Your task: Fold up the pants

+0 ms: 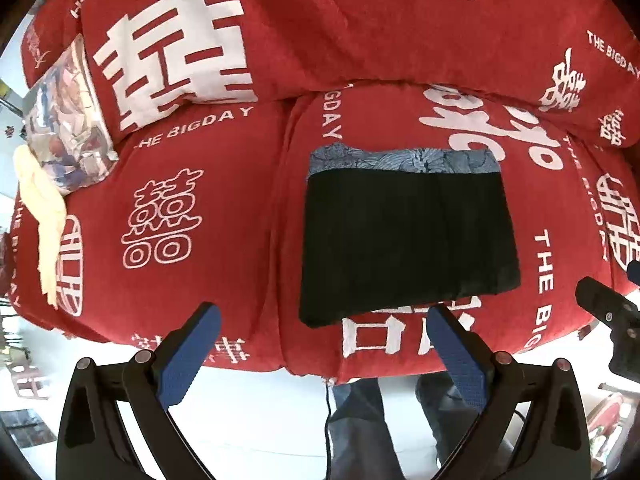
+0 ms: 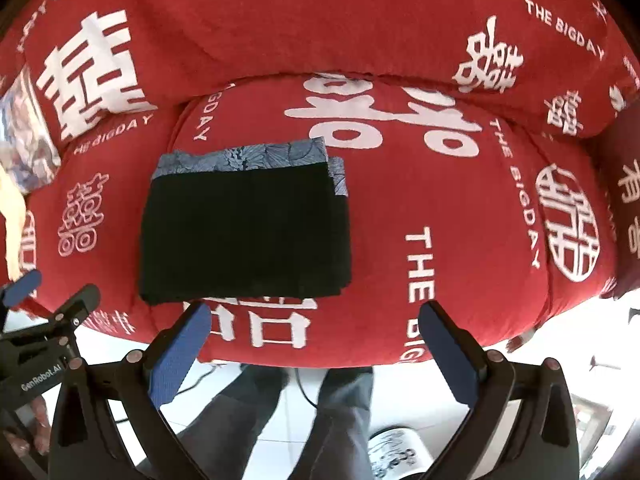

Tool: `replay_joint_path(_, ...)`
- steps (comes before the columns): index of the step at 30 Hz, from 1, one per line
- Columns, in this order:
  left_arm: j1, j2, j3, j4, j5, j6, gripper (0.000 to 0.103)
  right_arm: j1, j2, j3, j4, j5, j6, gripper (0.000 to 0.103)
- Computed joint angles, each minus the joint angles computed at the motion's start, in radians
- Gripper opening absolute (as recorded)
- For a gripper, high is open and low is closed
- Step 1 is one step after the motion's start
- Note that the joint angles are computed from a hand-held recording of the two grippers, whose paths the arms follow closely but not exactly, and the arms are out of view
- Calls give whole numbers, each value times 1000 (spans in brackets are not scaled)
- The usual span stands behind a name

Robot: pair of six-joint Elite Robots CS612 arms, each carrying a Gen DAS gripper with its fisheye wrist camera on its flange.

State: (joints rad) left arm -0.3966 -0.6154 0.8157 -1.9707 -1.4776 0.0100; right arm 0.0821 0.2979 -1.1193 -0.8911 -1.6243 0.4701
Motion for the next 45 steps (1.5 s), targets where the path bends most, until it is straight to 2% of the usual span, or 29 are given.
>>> replay_joint_path(10,-13,-16,20,13,34,-28,103,-9,6,-14,3,29,-36,103)
replay_joint_path(45,-15,-6,2,21,30,-7,103,-8,-2,14,-8,42,-53,103)
